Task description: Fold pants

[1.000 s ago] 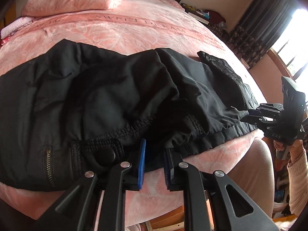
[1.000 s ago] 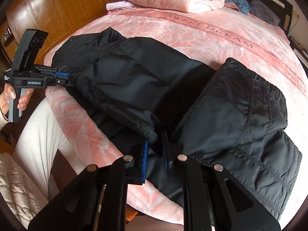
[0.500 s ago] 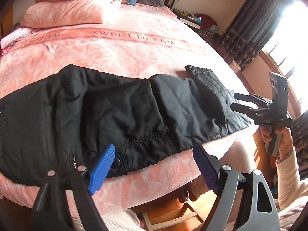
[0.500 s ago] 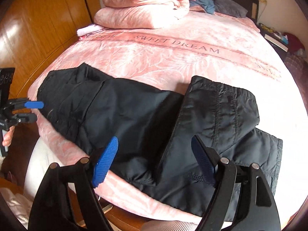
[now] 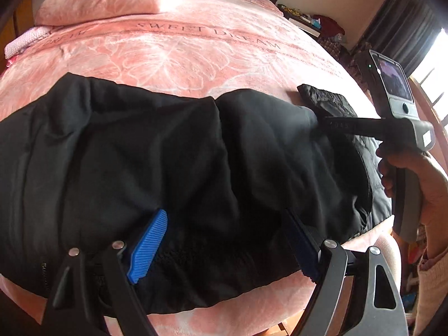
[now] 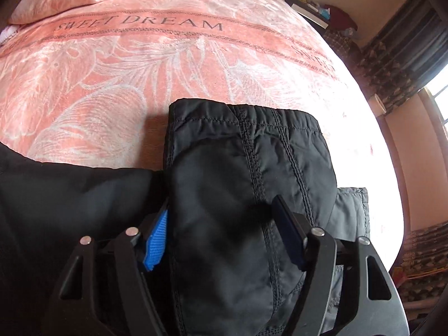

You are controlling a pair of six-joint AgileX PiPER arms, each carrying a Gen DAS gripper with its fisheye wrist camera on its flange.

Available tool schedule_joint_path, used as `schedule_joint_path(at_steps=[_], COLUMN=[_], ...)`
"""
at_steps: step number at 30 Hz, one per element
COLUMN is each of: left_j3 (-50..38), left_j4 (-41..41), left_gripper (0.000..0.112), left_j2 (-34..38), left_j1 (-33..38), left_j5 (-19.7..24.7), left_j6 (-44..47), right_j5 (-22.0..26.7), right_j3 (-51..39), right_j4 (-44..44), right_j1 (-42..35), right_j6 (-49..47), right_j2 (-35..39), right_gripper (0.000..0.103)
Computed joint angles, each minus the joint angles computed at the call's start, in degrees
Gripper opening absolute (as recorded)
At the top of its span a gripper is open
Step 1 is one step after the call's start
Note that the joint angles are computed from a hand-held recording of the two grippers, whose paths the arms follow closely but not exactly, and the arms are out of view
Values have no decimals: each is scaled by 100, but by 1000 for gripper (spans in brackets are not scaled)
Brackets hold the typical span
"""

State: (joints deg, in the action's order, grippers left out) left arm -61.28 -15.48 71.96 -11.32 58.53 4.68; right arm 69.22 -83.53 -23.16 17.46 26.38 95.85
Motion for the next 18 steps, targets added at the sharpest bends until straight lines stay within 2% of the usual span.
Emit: schedule_joint_path(at_steps=[2, 4, 8, 11, 14, 18], left_j3=[146, 227, 294, 359, 425, 413], left_j4=[213, 345, 148, -26, 327, 1191], left_gripper=[84, 84, 84, 84, 84, 84], left_j2=[-89, -142, -200, -286, -479, -649], left_j1=[-154, -238, -89, 65, -133, -846], left_j5=[-113, -132, -153, -196, -384, -690], left_j6=[-32, -58, 61, -44, -814, -2193], right_j5=[-66, -111, -295, -350, -221, 8], right_j3=[46, 134, 407, 637, 899, 1356], right_j4=[235, 385, 1145, 1883, 2692, 3352], right_j1=[-194, -341, -989, -1762, -2806, -4115], right_j6=[-96, -215, -679, -1209, -1773, -2529], right_j2=[-162, -470, -1371, -2088, -2685, -3076], right_gripper=[18, 11, 9, 8, 8, 10])
